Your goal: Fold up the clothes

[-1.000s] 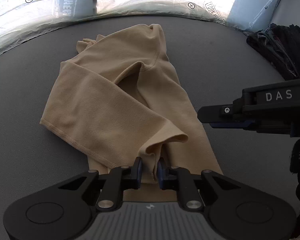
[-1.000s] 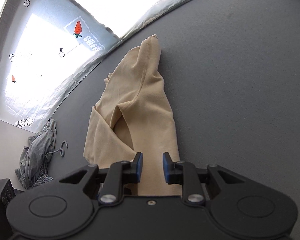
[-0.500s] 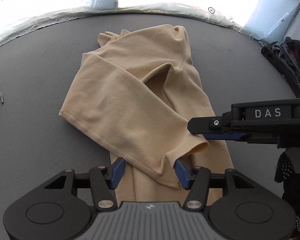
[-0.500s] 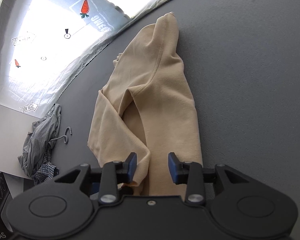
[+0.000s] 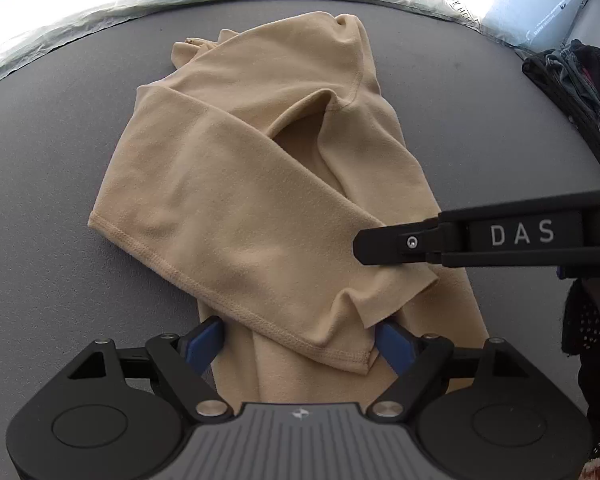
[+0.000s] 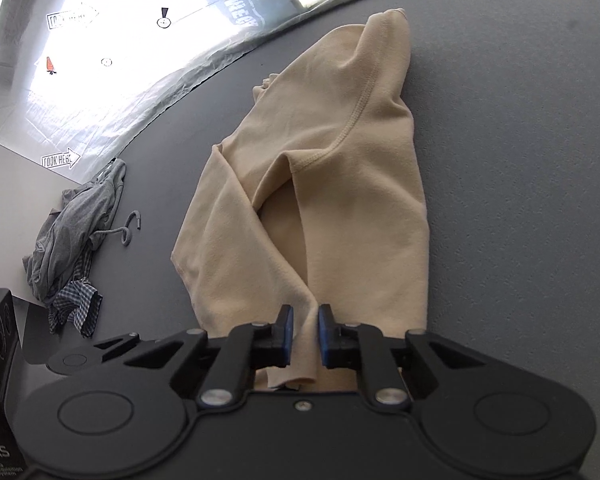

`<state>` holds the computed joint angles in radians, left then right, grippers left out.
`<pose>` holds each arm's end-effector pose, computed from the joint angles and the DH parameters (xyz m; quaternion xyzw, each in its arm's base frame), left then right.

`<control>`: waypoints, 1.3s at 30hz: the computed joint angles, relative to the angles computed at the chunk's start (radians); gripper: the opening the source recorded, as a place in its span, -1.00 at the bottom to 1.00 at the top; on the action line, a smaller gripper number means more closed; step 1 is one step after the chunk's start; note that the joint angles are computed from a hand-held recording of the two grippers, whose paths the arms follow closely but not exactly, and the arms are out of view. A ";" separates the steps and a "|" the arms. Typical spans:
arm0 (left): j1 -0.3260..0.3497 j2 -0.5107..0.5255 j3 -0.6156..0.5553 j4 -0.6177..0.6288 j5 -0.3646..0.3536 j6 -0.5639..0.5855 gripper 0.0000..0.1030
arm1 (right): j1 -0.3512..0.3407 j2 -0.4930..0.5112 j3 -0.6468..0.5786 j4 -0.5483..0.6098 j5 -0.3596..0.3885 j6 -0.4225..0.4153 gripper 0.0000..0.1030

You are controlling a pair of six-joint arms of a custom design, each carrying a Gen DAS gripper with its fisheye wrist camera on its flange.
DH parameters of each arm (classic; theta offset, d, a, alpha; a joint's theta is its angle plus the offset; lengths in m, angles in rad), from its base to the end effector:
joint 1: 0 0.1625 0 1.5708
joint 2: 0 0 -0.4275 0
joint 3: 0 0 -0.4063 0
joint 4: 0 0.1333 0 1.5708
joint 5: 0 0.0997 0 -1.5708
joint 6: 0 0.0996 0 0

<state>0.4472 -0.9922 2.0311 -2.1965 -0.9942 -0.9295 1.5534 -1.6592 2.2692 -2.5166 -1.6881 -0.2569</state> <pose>-0.3676 -0.3843 0.0537 0.1490 0.9283 -0.1362 0.3123 0.1143 -0.4241 0.2950 0.1079 -0.9784 0.1574 0.0801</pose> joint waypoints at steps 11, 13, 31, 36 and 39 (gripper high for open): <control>-0.070 -0.072 0.027 0.115 0.000 -0.169 0.62 | -0.025 -0.206 0.093 0.000 0.138 0.027 -0.96; -0.094 -0.076 0.028 0.150 0.005 -0.205 0.62 | -0.060 -0.268 0.115 0.030 0.192 0.059 -0.96; -0.284 -0.102 0.107 0.198 -0.113 -0.449 0.62 | -0.610 -0.770 0.224 0.632 0.580 0.105 -0.88; -0.323 -0.125 0.127 0.235 -0.149 -0.510 0.62 | -0.566 -0.779 0.241 0.601 0.509 0.067 -0.37; -0.354 -0.142 0.139 0.262 -0.169 -0.559 0.62 | -0.460 -0.743 0.257 0.498 0.417 0.063 -0.34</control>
<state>0.0934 -1.1344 2.1698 -1.9347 -1.1636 -1.4884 1.0938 -2.4018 2.5265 -2.0182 -1.2708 -0.1940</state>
